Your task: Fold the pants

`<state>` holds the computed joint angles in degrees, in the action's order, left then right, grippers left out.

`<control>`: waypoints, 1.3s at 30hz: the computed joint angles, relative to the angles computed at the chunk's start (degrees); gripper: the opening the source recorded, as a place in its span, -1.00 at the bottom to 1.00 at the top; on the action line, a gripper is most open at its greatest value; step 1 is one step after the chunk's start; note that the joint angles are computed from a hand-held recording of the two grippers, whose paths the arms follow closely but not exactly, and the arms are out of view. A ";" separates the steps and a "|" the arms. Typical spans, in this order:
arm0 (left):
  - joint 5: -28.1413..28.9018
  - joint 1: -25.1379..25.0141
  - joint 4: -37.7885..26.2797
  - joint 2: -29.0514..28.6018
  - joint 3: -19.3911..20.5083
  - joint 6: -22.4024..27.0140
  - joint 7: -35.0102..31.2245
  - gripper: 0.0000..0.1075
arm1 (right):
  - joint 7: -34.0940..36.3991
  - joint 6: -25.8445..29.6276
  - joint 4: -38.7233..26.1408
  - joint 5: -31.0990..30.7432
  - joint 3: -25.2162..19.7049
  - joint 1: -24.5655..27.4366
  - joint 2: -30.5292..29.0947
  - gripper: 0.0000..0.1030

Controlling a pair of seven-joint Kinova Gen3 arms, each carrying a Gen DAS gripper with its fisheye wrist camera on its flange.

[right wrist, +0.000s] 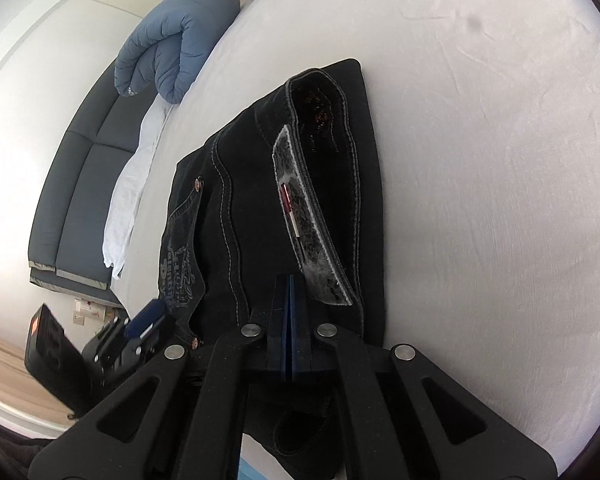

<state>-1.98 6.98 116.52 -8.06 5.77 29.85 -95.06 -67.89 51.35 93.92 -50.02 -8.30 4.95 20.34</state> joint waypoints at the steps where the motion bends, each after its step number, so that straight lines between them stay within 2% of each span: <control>1: -0.39 -1.21 1.00 -0.10 1.45 -1.11 0.45 -0.51 | -0.09 -0.65 0.28 0.44 0.08 -0.39 -0.38 -1.00; 3: 1.62 -1.58 1.36 0.69 1.17 -2.10 -1.11 -0.51 | 0.96 -1.44 0.87 0.20 -0.08 -0.25 -0.62 -1.00; 5: 6.28 1.05 -0.09 2.98 -2.87 -1.84 -5.45 -0.51 | 2.72 -2.19 1.81 -1.46 -0.49 0.35 -0.66 -1.00; 7: 8.22 1.41 -2.65 3.57 -4.32 2.02 -8.74 -0.51 | 3.40 -3.45 2.37 -0.80 -1.47 0.58 -1.60 -1.00; 8: 8.40 0.22 -4.16 3.47 -3.45 4.35 -9.64 -0.48 | 2.35 -3.36 2.06 0.90 -0.86 -0.30 -2.41 -1.00; 9: 9.51 -0.50 -5.24 2.62 -3.58 6.14 -10.99 -0.37 | 0.84 -2.74 1.27 2.15 0.80 -2.22 -3.15 -0.90; 10: 11.56 -2.26 -5.70 1.40 -3.21 7.00 -12.85 -0.23 | -0.23 -1.19 0.54 2.48 2.06 -3.07 -4.12 -0.88; 12: 16.22 -4.89 -5.54 -1.27 -4.00 6.20 -16.36 0.66 | 0.43 0.07 0.46 0.33 2.32 -1.59 -5.52 -0.87; 13: 18.55 -4.69 -6.32 -1.74 -5.99 6.40 -17.69 0.83 | 1.99 0.06 0.86 -1.39 1.11 0.63 -6.38 -0.85; 14: 20.88 -3.94 -7.82 -1.16 -8.64 7.53 -18.72 0.91 | 2.62 -0.09 1.02 -2.19 0.66 1.79 -6.86 -0.81; 15: 23.21 -3.05 -9.68 0.49 -11.30 9.59 -19.99 0.91 | 2.31 0.39 0.39 -2.05 1.28 1.89 -6.75 -0.63; 16: 25.54 -2.97 -12.13 3.15 -12.98 11.92 -21.22 0.91 | 1.07 1.80 -1.28 -1.09 2.91 0.96 -5.59 -0.24; 18: 28.76 -4.96 -15.92 8.18 -13.70 16.58 -23.49 0.90 | -3.37 3.97 -4.82 2.45 4.54 -0.59 -2.84 0.28; 22: 32.69 -14.03 -22.95 16.81 -7.61 25.90 -23.24 0.88 | -7.83 6.60 -8.98 5.12 3.69 0.21 1.29 0.28; 24: 33.90 -14.52 -25.64 20.40 -7.94 29.55 -22.67 0.83 | -8.31 8.34 -10.51 5.23 2.32 1.36 3.13 0.28; 26: 32.97 -12.66 -26.02 21.42 -9.29 30.34 -21.80 0.81 | -7.45 9.41 -11.23 4.48 1.22 2.35 4.15 0.28; 29: 34.09 -14.66 -26.23 22.72 -6.93 30.50 -21.26 0.80 | -7.73 11.02 -12.73 3.09 0.17 3.09 6.27 0.23; 31: 33.65 -15.23 -26.61 23.23 -5.42 30.38 -19.85 0.62 | -7.64 11.45 -13.52 3.10 -0.42 2.71 7.42 0.01; 32: 33.46 -15.54 -26.97 23.49 -4.76 30.62 -19.22 0.43 | -8.30 11.24 -14.24 3.59 -0.37 2.14 8.06 -0.08; 33: 33.45 -15.79 -27.45 23.85 -4.15 31.08 -18.75 0.20 | -9.19 11.01 -14.69 4.10 -0.33 1.62 8.42 -0.30; 35: 31.95 -15.46 -28.88 24.31 -3.37 32.37 -17.38 0.05 | -10.75 9.94 -14.81 4.70 -0.46 0.82 8.76 -0.40; 37: 28.65 -13.56 -29.31 23.84 -3.02 31.41 -14.87 -0.06 | -11.36 8.15 -13.92 6.72 -0.29 -0.42 7.37 -0.51; 39: 25.20 -11.80 -29.51 22.91 -2.54 30.31 -11.89 -0.26 | -12.28 7.10 -14.00 10.04 0.17 -2.15 6.00 -0.59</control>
<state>23.22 -4.82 87.01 14.85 3.23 60.17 -106.96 -80.17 58.45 79.92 -39.97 -8.12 2.79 26.33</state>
